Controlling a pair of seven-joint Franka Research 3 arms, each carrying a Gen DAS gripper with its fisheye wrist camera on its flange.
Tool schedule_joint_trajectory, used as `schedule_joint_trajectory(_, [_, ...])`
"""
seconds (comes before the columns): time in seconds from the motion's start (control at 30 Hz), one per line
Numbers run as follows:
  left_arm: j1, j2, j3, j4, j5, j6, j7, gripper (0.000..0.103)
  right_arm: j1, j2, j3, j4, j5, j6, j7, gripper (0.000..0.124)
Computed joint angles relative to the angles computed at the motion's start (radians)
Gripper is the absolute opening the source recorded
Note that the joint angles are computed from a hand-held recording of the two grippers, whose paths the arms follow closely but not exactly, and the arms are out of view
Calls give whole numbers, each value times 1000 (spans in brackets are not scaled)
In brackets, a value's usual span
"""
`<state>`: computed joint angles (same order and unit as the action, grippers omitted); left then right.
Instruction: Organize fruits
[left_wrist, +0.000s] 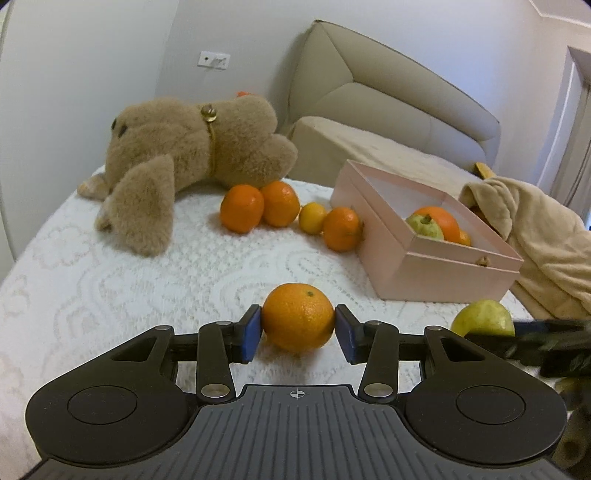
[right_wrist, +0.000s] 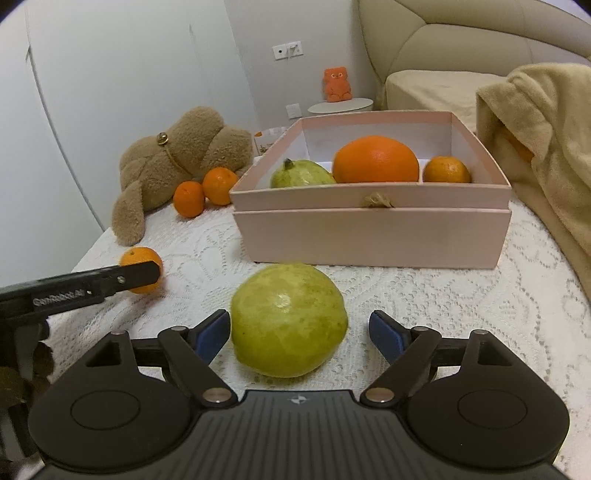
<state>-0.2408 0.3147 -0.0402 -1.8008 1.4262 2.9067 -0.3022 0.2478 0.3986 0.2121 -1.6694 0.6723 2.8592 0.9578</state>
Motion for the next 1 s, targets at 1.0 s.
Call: schedule_joint_trajectory(1.0, [17,-22,-15,-26,59,-2,-98,48,3,0,25,36,94,-144,-155,83])
